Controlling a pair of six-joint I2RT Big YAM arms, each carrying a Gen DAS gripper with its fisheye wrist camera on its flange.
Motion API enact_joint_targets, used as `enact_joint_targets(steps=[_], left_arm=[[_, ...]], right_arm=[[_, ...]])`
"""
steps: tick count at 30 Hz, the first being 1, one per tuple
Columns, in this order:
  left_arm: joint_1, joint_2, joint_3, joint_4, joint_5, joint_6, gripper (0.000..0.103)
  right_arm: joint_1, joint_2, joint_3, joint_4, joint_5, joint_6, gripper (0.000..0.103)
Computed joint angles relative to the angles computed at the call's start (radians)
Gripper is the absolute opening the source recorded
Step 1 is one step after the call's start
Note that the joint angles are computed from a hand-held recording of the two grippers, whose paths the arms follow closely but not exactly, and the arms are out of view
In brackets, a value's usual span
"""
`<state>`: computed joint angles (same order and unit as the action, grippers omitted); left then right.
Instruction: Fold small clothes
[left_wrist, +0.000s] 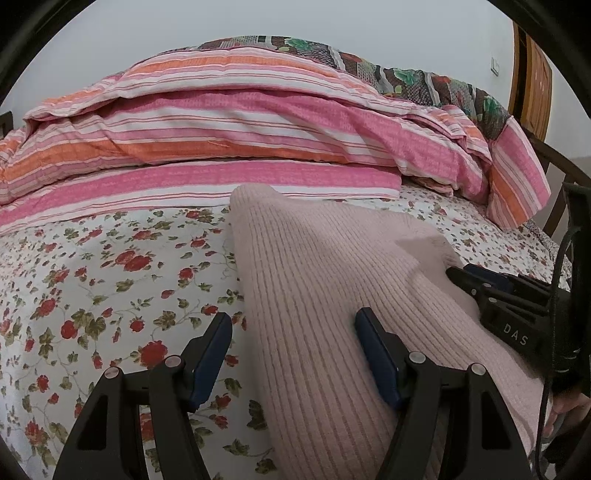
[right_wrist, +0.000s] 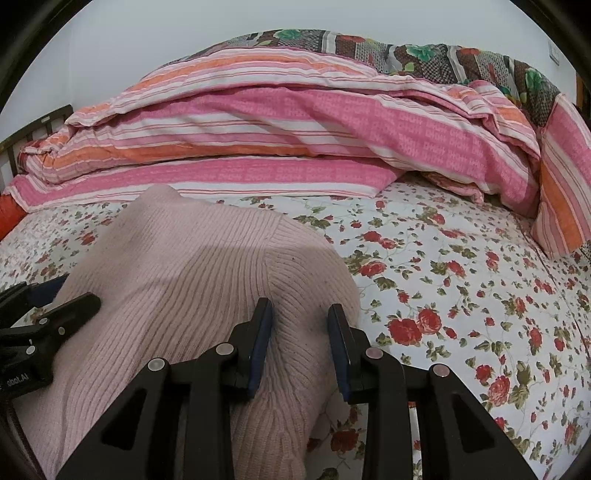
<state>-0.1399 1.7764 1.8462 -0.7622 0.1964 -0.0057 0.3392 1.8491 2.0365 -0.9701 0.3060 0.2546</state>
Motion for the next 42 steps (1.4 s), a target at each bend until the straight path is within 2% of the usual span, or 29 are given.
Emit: enact_joint_targets(steps=[4,6,8,10,11,13,15,17,19,21,24,27,29,35,38,42], left_arm=[[0.002,-0.004,-0.005,0.003,0.008,-0.007,0.07],[0.006,-0.008,-0.005,-0.004,0.016,-0.019,0.07],[0.011,-0.007,0.006,-0.03,0.033,-0.016,0.07],[0.026,-0.012,0.018,-0.075,0.079,-0.036,0.069],[0.039,-0.016,0.021,-0.104,0.129,-0.059,0.069],[0.054,-0.039,-0.008,-0.112,0.196,-0.097,0.069],[0.056,-0.075,-0.06,-0.095,0.211,-0.121,0.068],[0.05,-0.11,-0.108,-0.067,0.203,-0.125,0.066],[0.04,-0.147,-0.15,-0.058,0.193,-0.109,0.066],[0.027,-0.173,-0.181,-0.061,0.169,-0.081,0.066],[0.003,-0.22,-0.245,-0.038,0.09,-0.052,0.066],[0.007,-0.249,-0.268,-0.046,0.092,-0.079,0.066],[0.012,-0.25,-0.258,-0.065,0.095,-0.089,0.066],[0.005,-0.287,-0.228,-0.114,0.03,-0.086,0.066],[-0.008,-0.317,-0.207,-0.139,-0.007,-0.077,0.067],[-0.019,-0.367,-0.188,-0.167,-0.035,-0.101,0.085]], right_arm=[[-0.005,-0.009,-0.011,0.012,-0.012,0.003,0.032],[-0.013,-0.009,-0.002,-0.004,-0.025,0.034,0.043],[-0.025,-0.012,0.011,-0.029,-0.068,0.063,0.047],[-0.042,-0.029,0.012,-0.05,-0.131,0.102,0.049],[-0.049,-0.046,0.006,-0.065,-0.162,0.128,0.049],[-0.048,-0.093,-0.042,-0.042,-0.178,0.149,0.049],[-0.037,-0.168,-0.133,0.038,-0.198,0.168,0.049],[-0.016,-0.209,-0.188,0.084,-0.209,0.164,0.049],[0.016,-0.203,-0.187,0.064,-0.153,0.116,0.049],[0.038,-0.175,-0.173,0.007,-0.074,0.083,0.046],[0.026,-0.222,-0.263,0.071,-0.097,0.121,0.046],[0.02,-0.251,-0.288,0.056,-0.083,0.143,0.046],[0.022,-0.257,-0.277,0.023,-0.076,0.154,0.046],[0.048,-0.295,-0.245,-0.043,-0.05,0.203,0.046],[0.072,-0.312,-0.204,-0.107,-0.004,0.231,0.047],[0.116,-0.315,-0.126,-0.218,0.089,0.239,0.053]])
